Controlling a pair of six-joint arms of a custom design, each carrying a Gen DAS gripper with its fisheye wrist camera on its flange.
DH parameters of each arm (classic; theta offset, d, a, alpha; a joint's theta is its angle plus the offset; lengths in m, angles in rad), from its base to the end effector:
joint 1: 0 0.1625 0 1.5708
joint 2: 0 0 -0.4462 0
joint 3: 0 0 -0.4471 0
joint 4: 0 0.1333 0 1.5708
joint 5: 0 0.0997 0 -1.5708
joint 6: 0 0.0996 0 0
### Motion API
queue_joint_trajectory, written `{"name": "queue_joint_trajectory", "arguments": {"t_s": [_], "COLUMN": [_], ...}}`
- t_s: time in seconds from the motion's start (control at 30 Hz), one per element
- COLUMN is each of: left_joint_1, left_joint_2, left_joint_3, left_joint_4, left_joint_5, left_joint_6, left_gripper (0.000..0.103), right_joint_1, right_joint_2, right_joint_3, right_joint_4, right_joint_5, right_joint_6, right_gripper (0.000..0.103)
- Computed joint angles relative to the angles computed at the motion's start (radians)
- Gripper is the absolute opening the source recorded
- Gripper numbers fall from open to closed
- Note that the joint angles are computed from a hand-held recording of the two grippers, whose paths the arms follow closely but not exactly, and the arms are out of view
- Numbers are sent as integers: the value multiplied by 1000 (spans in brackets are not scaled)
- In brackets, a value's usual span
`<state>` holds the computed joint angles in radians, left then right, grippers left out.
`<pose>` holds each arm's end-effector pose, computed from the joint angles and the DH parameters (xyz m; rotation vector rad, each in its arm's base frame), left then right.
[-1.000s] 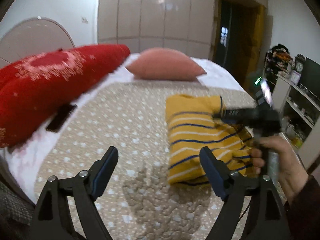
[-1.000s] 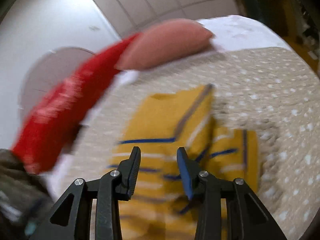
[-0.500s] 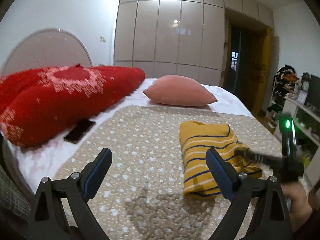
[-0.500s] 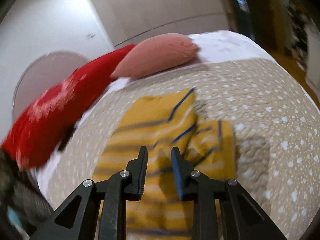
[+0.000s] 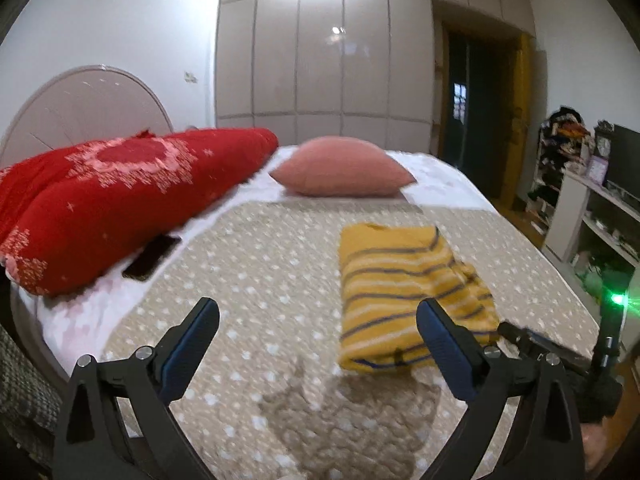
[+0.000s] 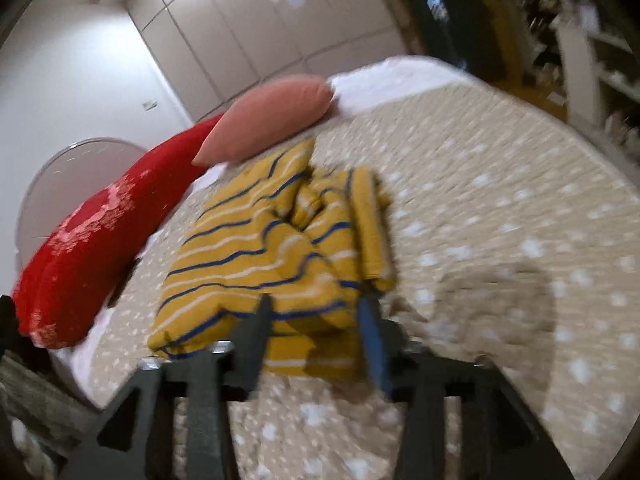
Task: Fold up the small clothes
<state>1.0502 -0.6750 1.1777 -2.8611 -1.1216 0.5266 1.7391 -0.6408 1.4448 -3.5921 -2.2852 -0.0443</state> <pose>-0.2816 -0.8461 0.2333 1.0476 2.2905 -1.0401 0.1966 -0.7507 0.1748 -0.3187 -2.1353 1.5016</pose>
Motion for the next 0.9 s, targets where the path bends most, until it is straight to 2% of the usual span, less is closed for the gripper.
{"name": "queue_joint_trajectory", "arguments": {"t_s": [0.13,0.23,0.37,0.47,0.53,0.67,0.77,0.9], "left_joint_1": [-8,-19,-24,-23,-22,-15,-7,4], "left_joint_2": [-9,-10,-20,-22,-18,1,12,32], "left_joint_3": [16,22,45,51,47,18,2,-23], "left_joint_4": [80,170,252,274,285,332,361,389], "left_joint_5": [2,35,25,14,20,45,63,83], "left_joint_6": [-6,-16,-28,-41,-46,-81,-104,-117], "left_gripper": [99,99,99,99,99,99,99,99], "right_joint_1": [30,48,59,58,57,57,55,53], "right_joint_2": [24,53,87,78,71,82,78,89], "right_joint_3": [-8,-33,-73,-63,-56,-66,-60,-74], "right_joint_4": [-103,-195,-281,-246,-200,-180,-135,-116], "right_joint_5": [-94,-146,-182,-192,-187,-195,-195,-203], "right_joint_6": [-114,-194,-268,-250,-235,-226,-189,-193], "right_gripper": [55,61,71,76,77,80,80,80]}}
